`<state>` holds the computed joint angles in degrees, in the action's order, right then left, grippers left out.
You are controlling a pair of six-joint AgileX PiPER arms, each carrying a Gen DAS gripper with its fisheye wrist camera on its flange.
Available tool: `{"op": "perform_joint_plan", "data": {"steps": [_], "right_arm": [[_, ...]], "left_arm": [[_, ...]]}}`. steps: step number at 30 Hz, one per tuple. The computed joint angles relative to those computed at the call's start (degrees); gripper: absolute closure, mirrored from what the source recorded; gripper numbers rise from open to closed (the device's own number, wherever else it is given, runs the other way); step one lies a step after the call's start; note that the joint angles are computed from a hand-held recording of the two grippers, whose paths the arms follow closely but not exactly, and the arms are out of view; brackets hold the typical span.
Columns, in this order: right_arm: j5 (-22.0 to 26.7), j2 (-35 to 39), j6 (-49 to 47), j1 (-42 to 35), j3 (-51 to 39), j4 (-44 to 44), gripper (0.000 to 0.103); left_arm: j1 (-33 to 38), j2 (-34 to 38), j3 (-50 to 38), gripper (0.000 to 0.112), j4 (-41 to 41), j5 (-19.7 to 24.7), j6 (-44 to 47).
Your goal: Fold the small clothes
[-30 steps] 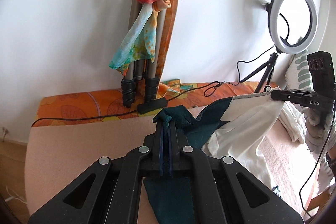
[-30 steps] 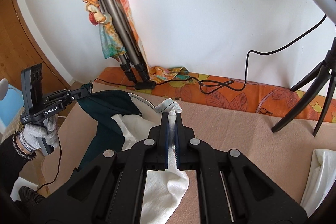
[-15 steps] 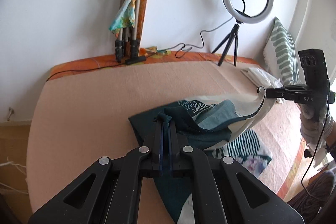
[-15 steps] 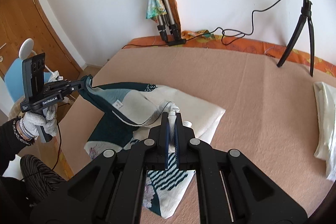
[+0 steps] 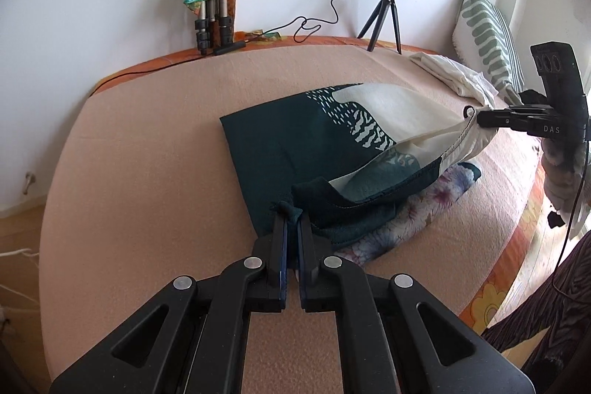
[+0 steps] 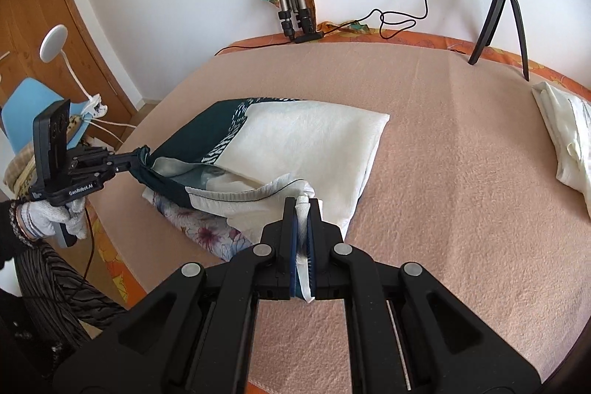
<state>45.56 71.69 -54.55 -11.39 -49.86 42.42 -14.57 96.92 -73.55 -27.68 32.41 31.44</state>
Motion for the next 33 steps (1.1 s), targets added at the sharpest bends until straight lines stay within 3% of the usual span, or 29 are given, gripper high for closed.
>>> {"op": "perform_joint_plan", "data": {"steps": [3, 6, 10, 12, 13, 15, 18, 22, 24, 26, 30, 33], "right_arm": [[-2.4, -3.5, 0.2, 1.6, 3.0, -3.7, 0.098], [-1.1, -6.5, -0.1, 1.0, 4.7, -7.1, 0.094], [5.7, -9.9, -4.6, -5.2, 5.5, -4.4, 0.089], [8.9, -10.7, -5.8, -9.5, 5.5, -0.8, 0.072], [9.3, -10.6, -5.1, -10.9, 5.5, 0.5, 0.058], [11.2, -8.5, -3.0, -13.9, 4.8, 3.4, 0.054], [14.0, -2.9, 1.7, -16.4, 3.3, 5.7, 0.054], [12.1, 1.1, 6.0, -13.3, 3.7, 3.9, 0.054], [12.2, 2.2, 6.1, -11.5, 4.1, 3.6, 0.064], [9.5, 1.8, 8.2, -7.8, 4.8, 0.8, 0.094], [2.1, 0.5, 17.4, -0.5, 5.7, -11.2, 0.096], [2.8, -1.1, 17.0, -0.4, 5.4, -12.9, 0.096]], "left_arm": [[-1.2, -2.1, 1.9, 0.104, 6.1, 0.4, -2.6], [0.2, -4.7, 3.9, 0.094, 4.7, 2.2, -0.5], [2.8, -9.3, 6.2, 0.093, -1.0, 4.1, 5.3], [3.0, -10.7, 6.3, 0.081, -0.5, 3.6, 4.3], [3.3, -10.6, 5.8, 0.08, -1.5, 3.8, 4.2], [3.8, -9.4, 4.3, 0.08, -4.0, 5.0, 4.7], [0.8, -7.2, 3.1, 0.08, 0.2, 2.9, 0.0], [-2.2, -2.7, 1.6, 0.08, 2.8, 3.4, -1.4], [-3.2, -1.0, 1.3, 0.08, 3.5, 4.0, -1.5], [-4.5, -0.5, 2.0, 0.08, 6.0, 3.7, -2.7], [-6.0, -0.6, 4.0, 0.08, 10.3, 3.7, -4.6], [-5.0, -1.7, 3.9, 0.08, 8.0, 5.3, -2.2]]}}
